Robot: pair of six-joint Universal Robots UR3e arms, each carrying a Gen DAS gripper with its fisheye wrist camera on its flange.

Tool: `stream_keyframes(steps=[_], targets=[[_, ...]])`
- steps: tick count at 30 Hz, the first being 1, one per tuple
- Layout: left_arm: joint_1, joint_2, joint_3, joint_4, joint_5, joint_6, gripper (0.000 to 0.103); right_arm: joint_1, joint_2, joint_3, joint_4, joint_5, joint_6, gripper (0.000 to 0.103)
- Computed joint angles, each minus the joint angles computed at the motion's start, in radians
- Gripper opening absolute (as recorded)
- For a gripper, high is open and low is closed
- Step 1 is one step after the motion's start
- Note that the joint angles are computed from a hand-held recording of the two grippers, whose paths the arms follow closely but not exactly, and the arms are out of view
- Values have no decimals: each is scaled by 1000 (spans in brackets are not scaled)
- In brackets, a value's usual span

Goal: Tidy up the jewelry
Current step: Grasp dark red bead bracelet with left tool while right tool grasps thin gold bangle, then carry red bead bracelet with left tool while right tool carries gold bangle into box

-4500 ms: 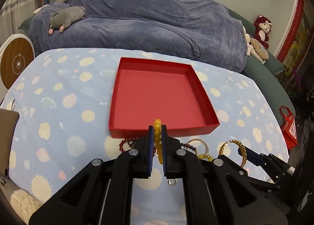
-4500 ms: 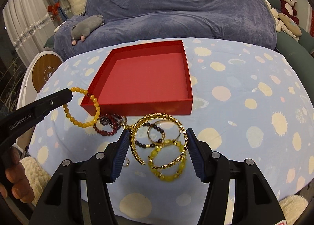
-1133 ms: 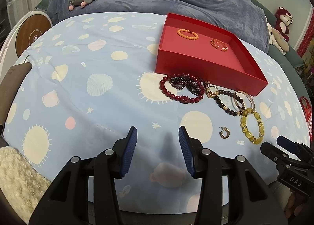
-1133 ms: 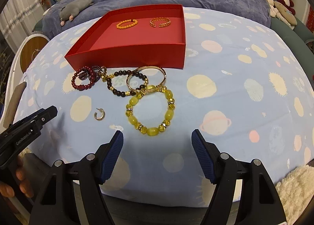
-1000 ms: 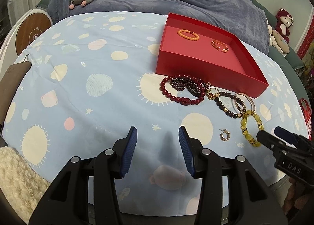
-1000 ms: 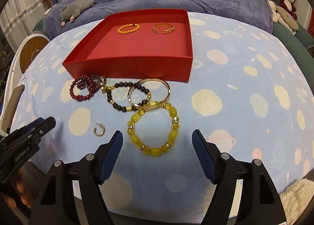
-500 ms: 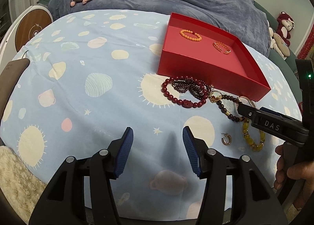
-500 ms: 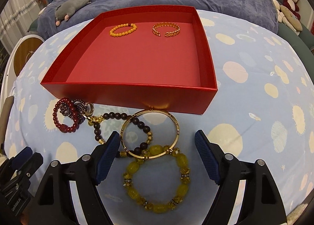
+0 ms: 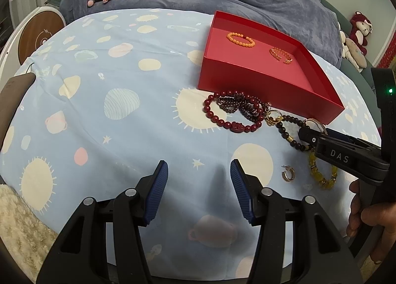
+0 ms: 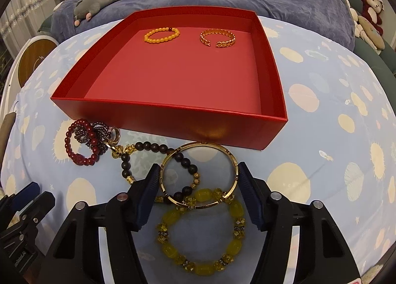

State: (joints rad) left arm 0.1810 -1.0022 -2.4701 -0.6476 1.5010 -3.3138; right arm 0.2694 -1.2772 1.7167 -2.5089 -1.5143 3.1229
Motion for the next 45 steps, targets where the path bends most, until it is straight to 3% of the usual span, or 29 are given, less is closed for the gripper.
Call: stream_keyframes(steps=[9, 21, 24, 26, 31, 35, 45], targets=[[8, -32, 20, 22, -8, 6, 51, -26, -136, 106, -24, 46, 6, 60], [22, -332, 157, 195, -22, 25, 50, -100, -295, 235, 29, 114, 11, 60], [15, -390, 179, 223, -21, 39, 46, -104, -295, 234, 34, 122, 18, 60], [5, -422, 188, 242, -20, 52, 37, -103, -291, 231, 35, 125, 21, 60], [-26, -464, 197, 289, 15, 65, 30, -99, -284, 223, 40, 132, 26, 60], [-30, -466, 182, 314, 18, 63, 10, -94, -281, 223, 41, 135, 30, 60], [-21, -339, 155, 238, -17, 20, 8, -85, -314, 232, 64, 145, 27, 60]])
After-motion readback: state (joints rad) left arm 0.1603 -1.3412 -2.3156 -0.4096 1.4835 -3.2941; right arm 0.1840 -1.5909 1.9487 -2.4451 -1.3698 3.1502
